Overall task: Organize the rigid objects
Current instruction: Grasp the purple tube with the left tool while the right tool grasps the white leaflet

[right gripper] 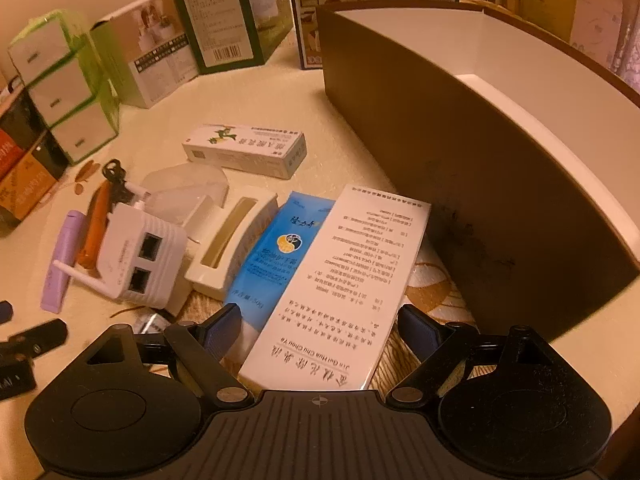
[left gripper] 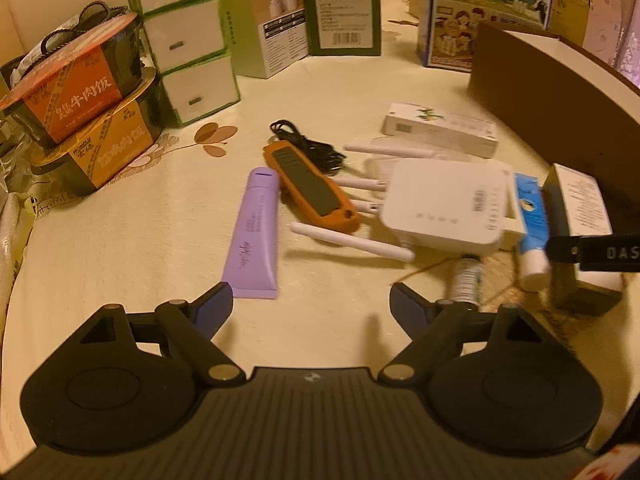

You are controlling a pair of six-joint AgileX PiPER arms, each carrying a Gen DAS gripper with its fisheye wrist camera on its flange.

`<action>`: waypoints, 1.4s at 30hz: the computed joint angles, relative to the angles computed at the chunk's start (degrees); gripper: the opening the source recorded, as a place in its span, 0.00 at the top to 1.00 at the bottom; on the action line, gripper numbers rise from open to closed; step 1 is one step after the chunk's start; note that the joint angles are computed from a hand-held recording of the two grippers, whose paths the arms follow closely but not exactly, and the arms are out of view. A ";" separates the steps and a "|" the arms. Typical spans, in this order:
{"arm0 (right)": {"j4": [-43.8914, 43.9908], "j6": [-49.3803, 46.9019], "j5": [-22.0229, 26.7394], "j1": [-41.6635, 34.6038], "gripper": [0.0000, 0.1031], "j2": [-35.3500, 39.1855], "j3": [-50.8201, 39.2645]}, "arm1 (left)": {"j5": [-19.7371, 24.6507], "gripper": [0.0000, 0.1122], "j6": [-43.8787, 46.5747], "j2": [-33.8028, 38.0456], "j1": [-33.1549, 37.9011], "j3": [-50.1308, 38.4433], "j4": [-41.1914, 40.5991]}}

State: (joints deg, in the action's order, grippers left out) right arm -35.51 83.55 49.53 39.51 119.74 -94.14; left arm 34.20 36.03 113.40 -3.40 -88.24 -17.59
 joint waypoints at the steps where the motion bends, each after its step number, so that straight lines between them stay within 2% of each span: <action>1: -0.27 -0.06 -0.16 -0.07 0.20 0.17 -0.08 | -0.17 0.27 0.40 0.72 0.28 -0.53 -0.07; 4: -1.93 0.02 0.78 -0.08 0.25 1.23 -1.43 | 0.44 0.28 1.14 3.24 1.12 -3.17 -0.05; 5: -2.38 -0.31 1.97 -0.04 0.31 1.93 -2.50 | 0.64 0.28 1.18 3.98 1.34 -3.97 0.03; 13: -0.50 -4.61 3.51 -3.04 0.32 5.14 -7.03 | 1.15 0.29 1.99 7.63 2.12 -7.87 -0.61; 16: -4.59 -6.51 1.88 -2.61 0.37 5.27 -5.83 | 2.09 0.29 2.53 9.68 2.29 -10.62 -1.06; 20: -8.62 -6.96 -3.95 -3.27 0.40 3.95 -1.65 | 3.41 0.32 2.65 12.52 2.02 -14.60 -0.72; 24: -8.36 -8.66 -4.70 -3.56 0.41 4.46 -2.17 | 6.57 0.36 1.40 16.56 1.83 -21.02 -0.46; 26: -7.68 -9.24 -5.09 -3.71 0.41 4.15 -1.85 | 8.33 0.39 1.46 18.05 2.06 -23.52 -1.39; 28: -6.66 -9.69 -6.12 -3.99 0.41 3.19 -0.65 | 9.80 0.48 2.50 18.87 2.48 -25.04 -2.72; 29: -6.26 -9.58 -6.87 -4.07 0.41 2.50 0.32 | 10.11 0.53 3.49 18.85 2.74 -25.04 -3.61; 30: -6.14 -9.29 -7.36 -4.04 0.41 1.58 1.52 | 10.27 0.63 4.41 18.71 3.03 -24.80 -4.56; 31: -5.92 -9.00 -7.87 -4.03 0.41 0.84 2.46 | 10.76 0.65 5.04 18.61 3.37 -24.71 -5.40; 36: -4.15 -7.94 -10.29 -3.95 0.42 -2.28 6.30 | 9.17 0.69 4.69 14.67 3.78 -18.72 -4.55; 39: -2.50 -8.37 -11.62 -3.64 0.42 -4.43 8.74 | 6.98 0.69 5.54 9.32 4.34 -10.28 -4.43; 42: -0.88 -9.01 -12.80 -3.02 0.42 -6.63 11.81 | 6.72 0.69 4.18 3.76 4.93 -2.49 -4.24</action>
